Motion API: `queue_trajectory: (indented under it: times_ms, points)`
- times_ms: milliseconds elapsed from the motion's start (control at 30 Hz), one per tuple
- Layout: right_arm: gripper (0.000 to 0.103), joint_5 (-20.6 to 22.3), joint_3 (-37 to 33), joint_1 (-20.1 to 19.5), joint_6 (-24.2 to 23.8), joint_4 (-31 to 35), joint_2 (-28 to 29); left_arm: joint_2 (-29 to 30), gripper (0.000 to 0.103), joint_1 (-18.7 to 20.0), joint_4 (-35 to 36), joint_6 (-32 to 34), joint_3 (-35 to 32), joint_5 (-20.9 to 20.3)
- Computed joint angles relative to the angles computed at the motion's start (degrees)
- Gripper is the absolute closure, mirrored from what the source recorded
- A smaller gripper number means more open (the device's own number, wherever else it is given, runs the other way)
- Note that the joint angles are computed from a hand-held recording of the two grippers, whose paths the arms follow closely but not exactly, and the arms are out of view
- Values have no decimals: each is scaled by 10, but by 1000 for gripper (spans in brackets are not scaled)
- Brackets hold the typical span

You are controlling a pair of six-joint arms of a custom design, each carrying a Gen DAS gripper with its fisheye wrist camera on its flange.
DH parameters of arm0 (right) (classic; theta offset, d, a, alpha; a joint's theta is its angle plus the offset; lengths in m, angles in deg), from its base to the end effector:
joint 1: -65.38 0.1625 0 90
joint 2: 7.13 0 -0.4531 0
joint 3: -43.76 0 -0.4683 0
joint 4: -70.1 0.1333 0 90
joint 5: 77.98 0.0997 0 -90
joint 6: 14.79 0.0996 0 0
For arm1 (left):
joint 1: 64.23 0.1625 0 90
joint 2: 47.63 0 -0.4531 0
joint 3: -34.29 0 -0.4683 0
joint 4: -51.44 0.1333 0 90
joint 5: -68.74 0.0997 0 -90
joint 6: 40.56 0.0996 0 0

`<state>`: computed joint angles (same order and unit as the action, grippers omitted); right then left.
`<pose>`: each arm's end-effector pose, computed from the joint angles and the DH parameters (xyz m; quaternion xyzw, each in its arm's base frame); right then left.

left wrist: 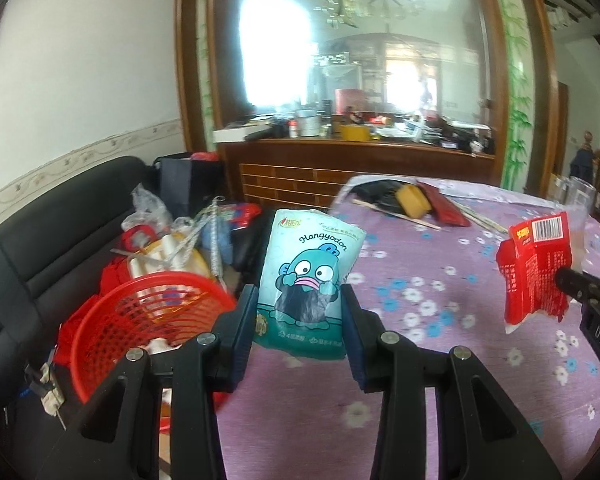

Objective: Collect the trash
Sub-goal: 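Carry the teal packet and red snack box toward the red basket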

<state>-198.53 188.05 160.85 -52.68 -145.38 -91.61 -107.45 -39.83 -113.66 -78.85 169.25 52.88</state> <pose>0.1203 -0.3886 0.2642 0.1667 -0.8060 0.4405 0.3586 -0.3129 -0.3935 0.0743 0.1886 0.7753 -0.4745 0.3718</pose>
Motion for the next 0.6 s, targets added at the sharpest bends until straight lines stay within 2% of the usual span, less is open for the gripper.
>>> queue_trajectory:
  times_ms: [300,467,600]
  points:
    - [99,-32,-28,77,3,-12,93,-101,64,26,119,-105,49,19]
    - [99,-47,-43,109,4,-14,139,-145,64,42,159,-137,66,22]
    - [99,-52,-54,123,7,-9,163,-162,64,57,161,-138,74,22]
